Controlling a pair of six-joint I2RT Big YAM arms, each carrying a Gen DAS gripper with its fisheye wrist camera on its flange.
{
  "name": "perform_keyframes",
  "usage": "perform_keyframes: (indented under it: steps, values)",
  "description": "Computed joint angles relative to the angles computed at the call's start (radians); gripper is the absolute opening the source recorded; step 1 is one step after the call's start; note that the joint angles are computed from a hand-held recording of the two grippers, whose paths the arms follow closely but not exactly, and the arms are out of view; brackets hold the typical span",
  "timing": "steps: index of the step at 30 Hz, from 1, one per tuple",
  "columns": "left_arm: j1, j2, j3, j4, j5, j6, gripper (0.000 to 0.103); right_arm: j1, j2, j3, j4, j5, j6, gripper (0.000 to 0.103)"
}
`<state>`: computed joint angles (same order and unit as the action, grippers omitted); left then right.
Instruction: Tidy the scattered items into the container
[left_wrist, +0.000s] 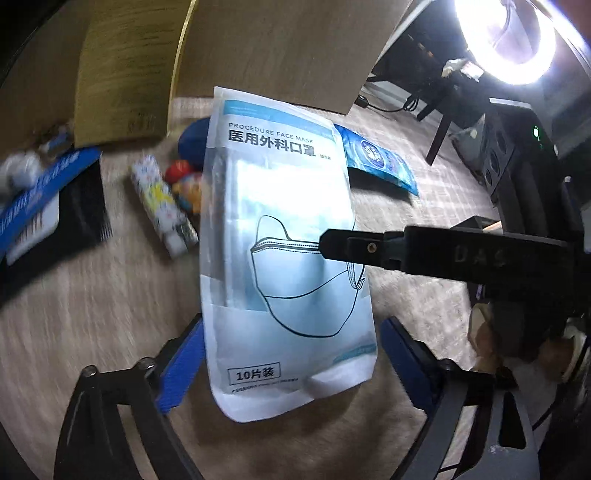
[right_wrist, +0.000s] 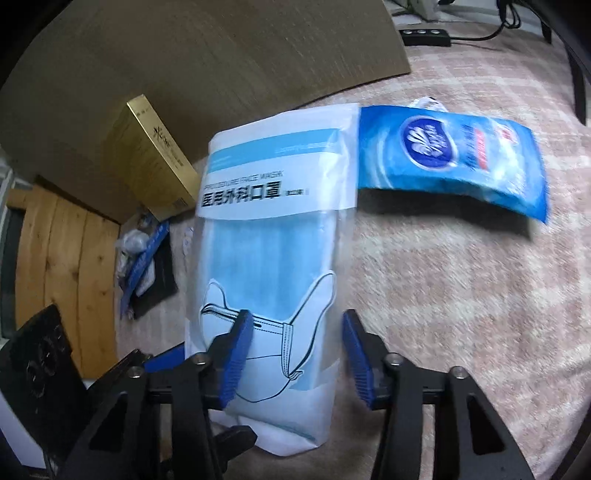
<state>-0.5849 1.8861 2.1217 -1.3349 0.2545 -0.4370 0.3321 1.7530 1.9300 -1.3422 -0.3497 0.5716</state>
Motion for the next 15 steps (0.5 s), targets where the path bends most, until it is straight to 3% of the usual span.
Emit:
perform_keyframes:
  steps: [1,5,10,15]
  values:
    - [-0.004,-0.018,-0.027,0.012,-0.004,-0.020,0.084,0.003,-0.011,-0.014,0.000,0.009,-0.007,0.038]
    - [-0.046,-0.102,-0.162,0.082,0.004,-0.121,0.083,0.018,-0.088,-0.110,0.003,0.022,-0.046,0.036]
    - [-0.151,-0.176,-0.276,0.117,-0.068,-0.162,0.082,0.036,-0.220,-0.268,0.026,0.027,-0.077,0.033]
    - [-0.216,-0.216,-0.349,0.180,-0.052,-0.241,0.067,0.042,-0.324,-0.390,0.059,-0.026,-0.063,0.030]
